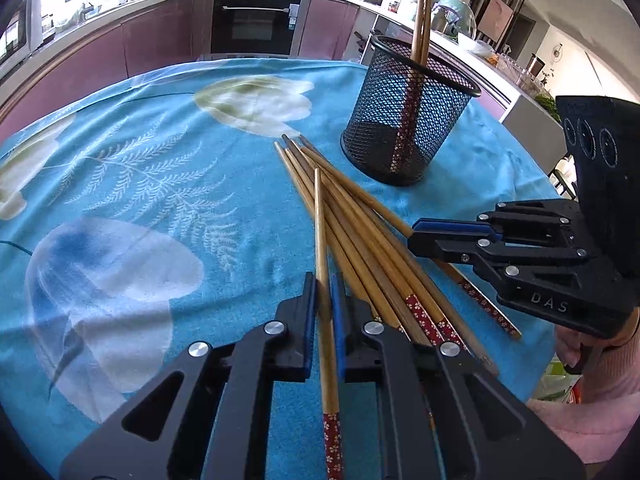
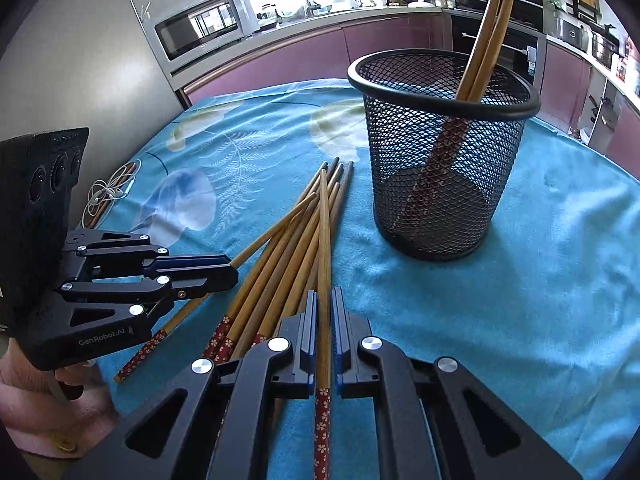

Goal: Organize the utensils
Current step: 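Lift the chopstick upright with the right tool over the mesh cup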

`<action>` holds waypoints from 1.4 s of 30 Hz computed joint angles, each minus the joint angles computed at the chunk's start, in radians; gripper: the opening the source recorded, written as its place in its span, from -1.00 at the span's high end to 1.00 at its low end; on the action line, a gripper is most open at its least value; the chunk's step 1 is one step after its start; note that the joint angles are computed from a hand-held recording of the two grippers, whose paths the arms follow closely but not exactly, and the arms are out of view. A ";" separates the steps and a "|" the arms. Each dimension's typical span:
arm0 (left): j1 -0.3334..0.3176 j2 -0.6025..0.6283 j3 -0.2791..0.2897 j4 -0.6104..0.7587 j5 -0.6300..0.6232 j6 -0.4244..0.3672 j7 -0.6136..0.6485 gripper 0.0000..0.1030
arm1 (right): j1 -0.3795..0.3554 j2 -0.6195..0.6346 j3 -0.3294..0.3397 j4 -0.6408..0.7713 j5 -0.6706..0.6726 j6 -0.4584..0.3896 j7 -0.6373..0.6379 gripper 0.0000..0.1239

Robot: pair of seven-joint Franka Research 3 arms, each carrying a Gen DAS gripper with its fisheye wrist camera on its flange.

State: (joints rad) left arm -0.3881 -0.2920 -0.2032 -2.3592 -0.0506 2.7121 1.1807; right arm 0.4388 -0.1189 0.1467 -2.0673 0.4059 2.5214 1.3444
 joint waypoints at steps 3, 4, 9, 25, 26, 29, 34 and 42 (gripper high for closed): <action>-0.006 0.007 0.008 0.006 -0.010 0.000 0.020 0.82 | 0.000 0.012 -0.002 0.012 -0.001 -0.009 -0.009 0.89; -0.008 0.011 0.013 0.009 -0.019 0.001 0.030 0.82 | -0.001 0.016 -0.002 0.015 -0.001 -0.009 -0.011 0.89; 0.015 0.023 -0.009 0.024 0.008 -0.004 -0.003 0.85 | 0.001 0.018 0.000 0.010 0.004 0.011 -0.013 0.91; -0.104 -0.085 0.105 -0.016 -0.204 0.107 0.168 0.86 | 0.027 -0.118 -0.043 -0.075 0.214 0.150 -0.157 0.91; -0.120 -0.095 0.118 -0.017 -0.227 0.118 0.189 0.86 | 0.030 -0.123 -0.048 -0.077 0.232 0.153 -0.169 0.91; -0.144 -0.115 0.137 -0.016 -0.267 0.141 0.225 0.86 | 0.038 -0.135 -0.060 -0.079 0.278 0.161 -0.201 0.91; -0.158 -0.137 0.145 -0.013 -0.292 0.161 0.247 0.86 | 0.060 -0.149 -0.091 -0.075 0.416 0.144 -0.309 0.91; -0.192 -0.148 0.171 -0.006 -0.317 0.182 0.272 0.86 | 0.045 -0.166 -0.081 -0.082 0.455 0.163 -0.347 0.91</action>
State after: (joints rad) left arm -0.5798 -0.4397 -0.0324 -2.3649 -0.3677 2.8945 1.4527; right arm 0.4840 -0.2853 0.0661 -2.1494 0.8610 2.6843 0.9975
